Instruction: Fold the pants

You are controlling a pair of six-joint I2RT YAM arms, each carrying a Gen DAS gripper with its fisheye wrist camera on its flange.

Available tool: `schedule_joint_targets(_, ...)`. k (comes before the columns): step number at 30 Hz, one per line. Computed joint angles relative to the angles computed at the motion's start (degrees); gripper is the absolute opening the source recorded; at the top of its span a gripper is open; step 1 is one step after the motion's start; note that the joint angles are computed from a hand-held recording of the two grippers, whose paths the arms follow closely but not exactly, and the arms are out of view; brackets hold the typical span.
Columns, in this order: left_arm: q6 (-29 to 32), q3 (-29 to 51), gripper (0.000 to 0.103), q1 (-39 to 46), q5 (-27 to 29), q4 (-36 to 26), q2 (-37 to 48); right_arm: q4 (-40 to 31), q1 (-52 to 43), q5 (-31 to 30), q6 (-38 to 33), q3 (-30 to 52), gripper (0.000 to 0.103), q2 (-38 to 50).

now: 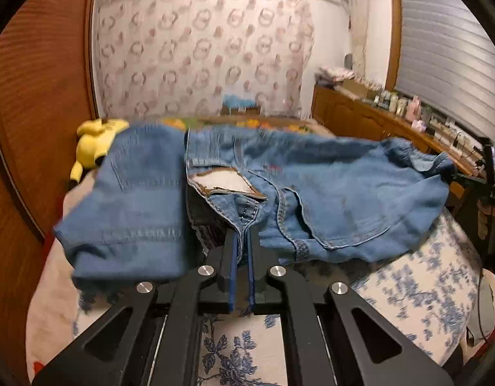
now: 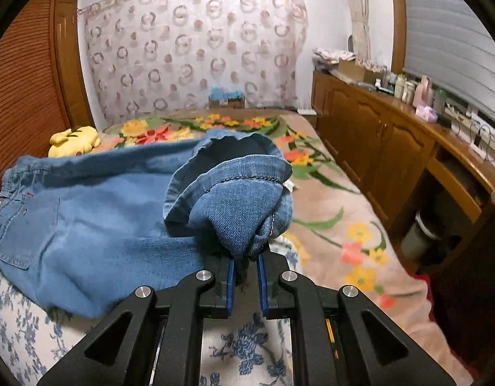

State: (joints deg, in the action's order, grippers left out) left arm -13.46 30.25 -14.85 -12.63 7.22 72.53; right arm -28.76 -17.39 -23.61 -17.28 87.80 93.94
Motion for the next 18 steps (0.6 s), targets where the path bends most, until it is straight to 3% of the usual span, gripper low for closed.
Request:
schedule_joint_targets(10,-1.01,-4.12,0.006,-4.77,-4.85,-11.05,-21.23,4.01,-6.59,-9.15,-4.04,-15.76,0.011,-14.70)
schedule_joint_targets(13,-3.22,-6.99,0.006,-7.75,-7.86,-19.54,-32.69,2.25,-11.78,-15.24,-7.36,-21.79,0.011,-20.53)
schedule_joint_targets(18,-7.17,-8.91,0.006,-12.89,-12.91,-33.44,-45.98,-7.33,-20.85,-24.21,-18.05,-25.70,0.011,-25.15)
